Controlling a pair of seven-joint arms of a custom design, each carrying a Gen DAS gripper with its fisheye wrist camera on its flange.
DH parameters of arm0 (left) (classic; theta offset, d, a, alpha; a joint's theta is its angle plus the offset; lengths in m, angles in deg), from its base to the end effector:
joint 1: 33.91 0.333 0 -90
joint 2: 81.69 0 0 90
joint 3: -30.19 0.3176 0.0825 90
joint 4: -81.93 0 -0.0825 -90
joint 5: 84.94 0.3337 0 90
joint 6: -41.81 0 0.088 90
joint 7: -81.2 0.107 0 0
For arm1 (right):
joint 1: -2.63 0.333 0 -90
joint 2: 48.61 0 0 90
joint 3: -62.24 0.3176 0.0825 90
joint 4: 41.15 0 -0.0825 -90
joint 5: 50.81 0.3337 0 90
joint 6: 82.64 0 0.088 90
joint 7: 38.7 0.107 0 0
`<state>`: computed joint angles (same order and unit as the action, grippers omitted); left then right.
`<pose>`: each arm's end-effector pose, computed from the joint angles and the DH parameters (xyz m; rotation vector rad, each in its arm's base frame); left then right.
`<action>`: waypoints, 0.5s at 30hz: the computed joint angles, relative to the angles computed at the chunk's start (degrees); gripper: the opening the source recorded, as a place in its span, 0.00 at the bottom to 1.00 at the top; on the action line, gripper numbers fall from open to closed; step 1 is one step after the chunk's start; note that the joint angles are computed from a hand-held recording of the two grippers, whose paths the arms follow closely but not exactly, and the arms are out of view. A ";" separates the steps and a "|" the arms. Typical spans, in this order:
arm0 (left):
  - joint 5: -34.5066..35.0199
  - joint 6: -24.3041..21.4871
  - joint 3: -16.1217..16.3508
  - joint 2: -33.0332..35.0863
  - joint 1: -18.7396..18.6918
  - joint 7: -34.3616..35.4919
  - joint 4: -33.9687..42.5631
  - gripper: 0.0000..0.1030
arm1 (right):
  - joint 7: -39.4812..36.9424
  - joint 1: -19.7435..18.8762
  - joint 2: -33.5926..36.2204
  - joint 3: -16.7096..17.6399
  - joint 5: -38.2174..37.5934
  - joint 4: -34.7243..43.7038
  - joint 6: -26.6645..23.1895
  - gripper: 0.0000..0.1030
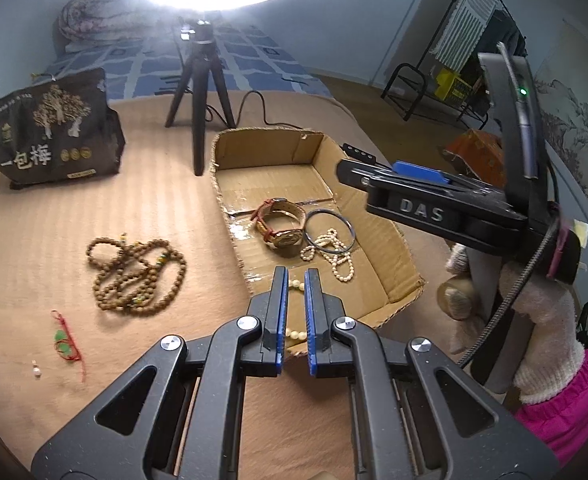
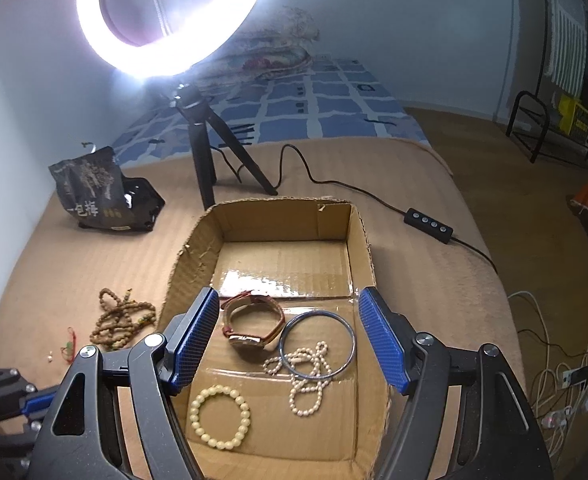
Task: Organize jewelry
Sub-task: 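Carry bracelet and bangle into the cardboard box and release both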
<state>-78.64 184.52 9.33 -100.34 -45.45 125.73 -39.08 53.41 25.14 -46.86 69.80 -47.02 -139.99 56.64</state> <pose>0.3767 -0.2709 0.6336 -2.0494 1.7790 -0.9236 0.4945 0.2851 0.6393 -2.1166 1.3259 -0.3532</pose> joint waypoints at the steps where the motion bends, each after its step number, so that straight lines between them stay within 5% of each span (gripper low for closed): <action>1: 0.21 -0.31 0.07 -0.79 0.08 -0.02 -0.35 0.05 | 0.23 0.09 -0.45 0.09 -0.20 -0.20 -0.02 0.70; 13: -3.00 -4.02 2.16 -12.16 1.98 4.60 -6.52 0.06 | 2.11 2.70 -5.90 1.17 -0.26 -2.45 0.24 0.70; 15: -3.35 -5.16 2.32 -14.46 2.90 5.57 -7.66 0.14 | 2.19 3.48 -6.63 1.55 -0.30 -2.71 0.26 0.70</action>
